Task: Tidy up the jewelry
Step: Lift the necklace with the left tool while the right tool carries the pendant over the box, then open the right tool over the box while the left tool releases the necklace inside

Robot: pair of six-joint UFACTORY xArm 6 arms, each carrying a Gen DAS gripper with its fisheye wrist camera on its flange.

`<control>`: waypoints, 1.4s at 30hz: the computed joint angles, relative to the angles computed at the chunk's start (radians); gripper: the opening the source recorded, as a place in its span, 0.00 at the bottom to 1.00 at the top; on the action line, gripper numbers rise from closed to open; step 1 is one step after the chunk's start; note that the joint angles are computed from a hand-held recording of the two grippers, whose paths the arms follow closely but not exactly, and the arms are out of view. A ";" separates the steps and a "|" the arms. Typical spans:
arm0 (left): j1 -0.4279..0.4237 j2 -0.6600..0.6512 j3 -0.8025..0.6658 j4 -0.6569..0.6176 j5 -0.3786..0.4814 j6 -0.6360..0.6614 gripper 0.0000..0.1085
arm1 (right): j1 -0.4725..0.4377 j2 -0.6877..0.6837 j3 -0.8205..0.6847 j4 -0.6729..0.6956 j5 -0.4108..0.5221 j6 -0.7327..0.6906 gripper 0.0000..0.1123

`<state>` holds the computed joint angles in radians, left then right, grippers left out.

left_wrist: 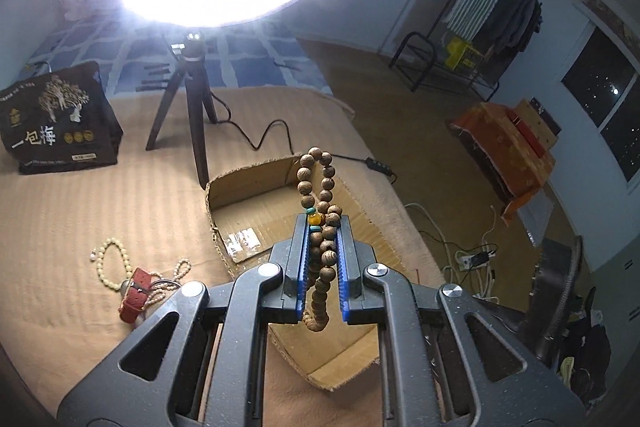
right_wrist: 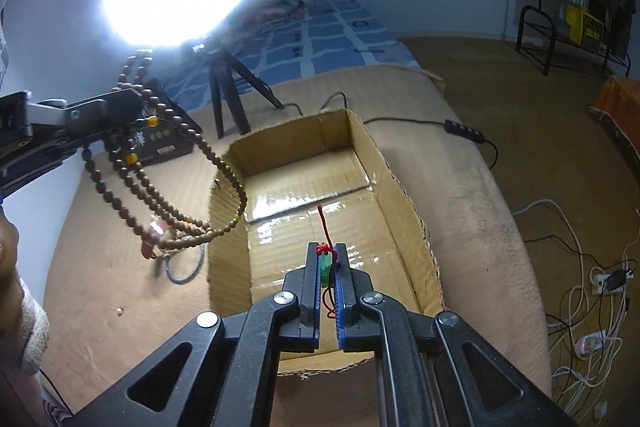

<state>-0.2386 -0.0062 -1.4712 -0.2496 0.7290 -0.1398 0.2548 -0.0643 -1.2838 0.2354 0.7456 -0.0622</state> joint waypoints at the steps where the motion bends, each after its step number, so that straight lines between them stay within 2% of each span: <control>1: -0.002 0.014 -0.005 0.009 0.001 -0.008 0.09 | -0.002 0.006 -0.001 -0.003 0.004 0.003 0.02; 12: -0.013 0.098 -0.029 0.077 0.023 -0.052 0.09 | -0.015 0.027 -0.013 -0.004 0.029 0.027 0.02; 24: -0.028 0.089 0.009 0.114 0.030 -0.045 0.09 | -0.014 0.034 -0.016 -0.004 0.036 0.034 0.03; 25: -0.029 0.087 0.011 0.122 0.030 -0.047 0.09 | -0.014 0.035 -0.016 -0.005 0.037 0.033 0.05; 27: -0.027 0.088 0.008 0.126 0.041 -0.049 0.12 | -0.012 0.034 -0.014 -0.016 0.032 0.038 0.17; 29: -0.024 0.080 0.016 0.134 0.036 -0.059 0.27 | -0.010 0.033 -0.012 -0.017 0.027 0.037 0.27; 31: -0.022 0.072 0.027 0.153 0.024 -0.071 0.34 | -0.009 0.032 -0.010 -0.023 0.026 0.040 0.34; 32: -0.020 0.068 0.030 0.155 0.022 -0.069 0.34 | -0.009 0.032 -0.010 -0.027 0.026 0.044 0.43; 35: -0.013 0.059 0.038 0.156 0.025 -0.060 0.35 | -0.006 0.028 -0.003 -0.039 0.013 0.058 0.59; 38: -0.007 0.050 0.047 0.158 0.025 -0.053 0.39 | -0.004 0.028 -0.004 -0.049 0.006 0.069 0.67; 42: 0.005 0.032 0.067 0.140 0.024 -0.040 0.40 | 0.002 0.030 -0.006 -0.052 0.001 0.074 0.69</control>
<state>-0.2334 0.0254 -1.4044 -0.1100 0.7531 -0.1798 0.2568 -0.0341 -1.2901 0.1831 0.7466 0.0122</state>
